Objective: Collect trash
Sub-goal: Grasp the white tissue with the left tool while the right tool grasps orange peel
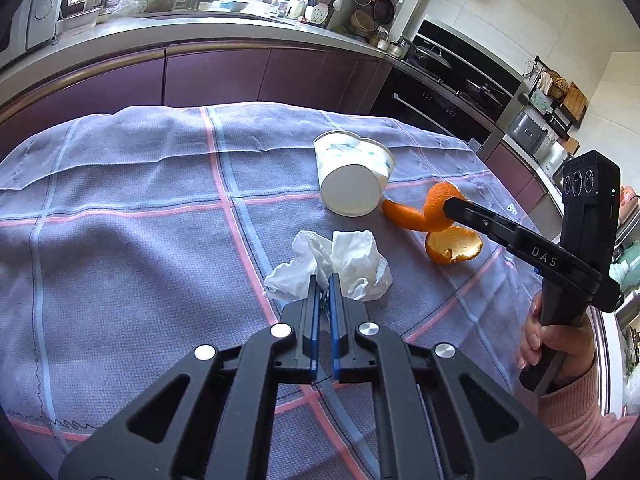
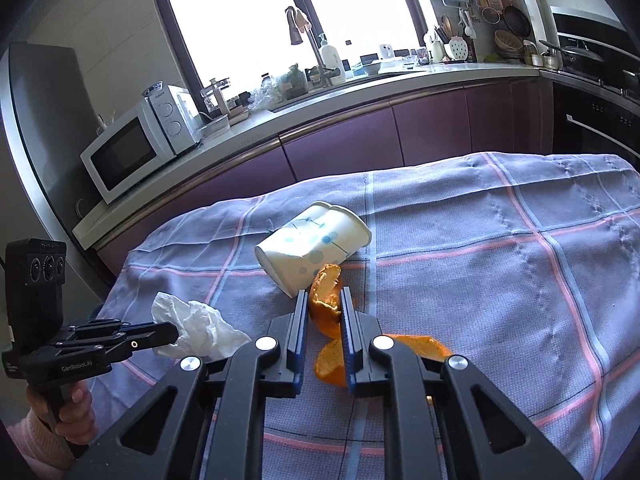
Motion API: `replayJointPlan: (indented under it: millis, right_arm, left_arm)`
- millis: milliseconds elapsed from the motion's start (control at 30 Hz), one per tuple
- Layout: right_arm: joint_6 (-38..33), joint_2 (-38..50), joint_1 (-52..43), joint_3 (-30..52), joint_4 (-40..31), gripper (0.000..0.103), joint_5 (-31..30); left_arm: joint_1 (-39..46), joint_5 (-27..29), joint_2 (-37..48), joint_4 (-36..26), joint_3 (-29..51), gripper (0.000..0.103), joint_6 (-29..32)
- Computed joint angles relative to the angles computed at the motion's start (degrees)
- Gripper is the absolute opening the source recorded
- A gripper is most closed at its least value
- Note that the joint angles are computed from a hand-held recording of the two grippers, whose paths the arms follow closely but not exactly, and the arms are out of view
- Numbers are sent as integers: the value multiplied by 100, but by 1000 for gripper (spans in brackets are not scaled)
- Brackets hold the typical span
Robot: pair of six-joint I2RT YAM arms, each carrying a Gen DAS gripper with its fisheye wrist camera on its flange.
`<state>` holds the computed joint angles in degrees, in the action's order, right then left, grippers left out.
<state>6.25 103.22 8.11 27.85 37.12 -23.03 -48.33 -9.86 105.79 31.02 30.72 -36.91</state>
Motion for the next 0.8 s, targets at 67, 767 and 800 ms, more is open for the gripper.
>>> replayJointPlan:
  millis: [67, 767, 800]
  right_arm:
    - [-2, -140, -10, -77, -13, 12, -46]
    - [178, -1282, 397, -642, 2, 10, -332]
    - [163, -1322, 424, -641, -26, 10, -373]
  left_arm:
    - [-18, -5, -92, 46, -93, 5, 2]
    - [-580, -799, -1860, -164, -1205, 4, -178]
    - [-586, -818, -2000, -188, -1291, 4, -195]
